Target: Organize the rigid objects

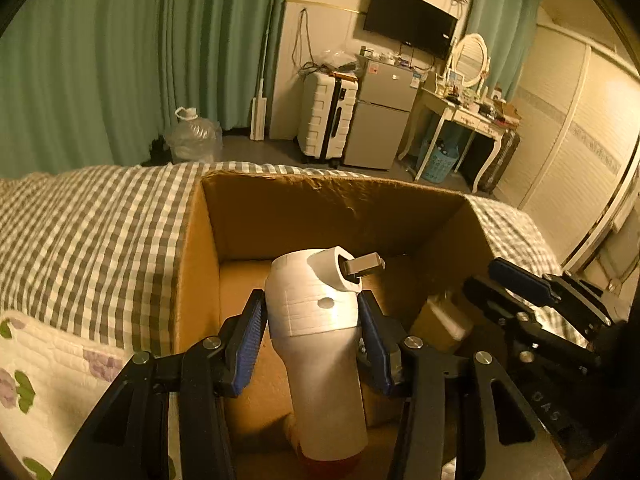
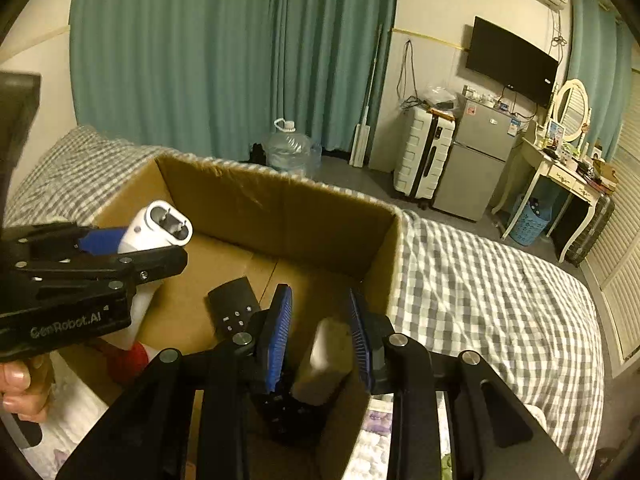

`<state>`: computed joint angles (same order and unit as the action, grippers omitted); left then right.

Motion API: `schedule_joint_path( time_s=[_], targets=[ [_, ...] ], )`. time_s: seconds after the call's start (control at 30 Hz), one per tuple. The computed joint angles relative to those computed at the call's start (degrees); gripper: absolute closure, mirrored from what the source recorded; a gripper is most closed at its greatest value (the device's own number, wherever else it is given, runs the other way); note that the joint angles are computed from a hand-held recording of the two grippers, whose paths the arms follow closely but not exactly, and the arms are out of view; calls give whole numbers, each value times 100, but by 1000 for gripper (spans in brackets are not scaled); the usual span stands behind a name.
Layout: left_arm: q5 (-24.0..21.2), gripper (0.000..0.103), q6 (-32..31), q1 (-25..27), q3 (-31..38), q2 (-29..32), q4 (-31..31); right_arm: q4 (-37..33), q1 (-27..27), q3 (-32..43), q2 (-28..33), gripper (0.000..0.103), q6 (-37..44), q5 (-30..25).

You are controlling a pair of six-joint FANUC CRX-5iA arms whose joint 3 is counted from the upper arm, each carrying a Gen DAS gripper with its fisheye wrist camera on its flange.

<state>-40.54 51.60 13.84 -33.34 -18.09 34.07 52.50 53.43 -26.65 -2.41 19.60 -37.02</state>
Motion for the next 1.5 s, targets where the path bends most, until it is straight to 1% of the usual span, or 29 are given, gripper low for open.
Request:
schedule_joint_path(
  time_s=[0.13,0.2,0.23,0.27,0.3,0.33,0.37,0.5,0.63,0.67,0.73,0.77,0.8,0.83,0.87,0.9,1.0,1.07,1.17,1.23,1.33,1.4,1.5],
  targets=[
    [-239,54,-27,185,-19,-240,139,321,135,-150,-307,74,-303,-153],
    [-493,54,43,312,64,-395,126,418,251,-213,-500,74,-379,-281],
    [-575,50,8,366,86,-428,172,472,307,-242,-582,74,-430,-343],
    [-673,48,-71,436,76,-516,287,559,381,-296,-702,70,-519,-427],
    [-746,46,-137,480,78,-584,379,618,453,-332,-801,60,-588,-508],
    [-800,46,-187,501,89,-675,439,668,523,-356,-882,54,-651,-586],
    [-829,46,-111,504,146,-722,373,758,604,-393,-981,47,-742,-680],
    [-969,45,-40,583,257,-971,333,926,923,-420,-1260,46,-849,-1112],
    [-1045,45,-112,848,162,-1394,637,1122,1207,-413,-1491,46,-977,-1512],
    [-1066,45,-145,923,131,-1485,712,1192,1281,-412,-1553,44,-1025,-1614],
    [-1171,45,-184,1093,107,-1698,856,1371,1445,-420,-1697,38,-1164,-1832],
    [-1229,45,-241,1177,91,-1792,941,1455,1517,-430,-1763,34,-1231,-1921],
    [-1286,44,-281,1251,93,-1880,997,1592,1629,-446,-1852,28,-1340,-2055],
    [-1345,44,-345,1367,88,-2030,1052,1694,1710,-440,-1902,24,-1415,-2162],
    [-1366,43,-396,1447,80,-2140,1081,1796,1796,-436,-1945,16,-1491,-2280],
    [-1374,43,-471,1527,67,-2237,1131,1896,1858,-426,-1980,12,-1551,-2387],
    [-1439,43,-724,1790,51,-2586,1226,2125,2134,-395,-2055,5,-1675,-2744],
    [-1612,43,-946,2046,1,-2829,1425,2164,2302,-334,-2047,0,-1667,-2969],
    [-1988,43,-1247,2479,-82,-3075,1846,2207,2514,-218,-2011,0,-1634,-3232],
    [-2141,42,-1476,2788,-171,-3307,2096,2228,2655,-170,-2012,0,-1648,-3394],
    [-2058,42,-1826,3071,-375,-3689,2417,2361,2921,-178,-2042,0,-1741,-3733],
    [-2150,42,-2176,3347,-573,-3935,2813,2484,3082,-184,-2026,0,-1825,-3951],
    [-2566,42,-2443,3861,-710,-4106,3206,2552,3232,-178,-2030,0,-1965,-4039]
  ],
)
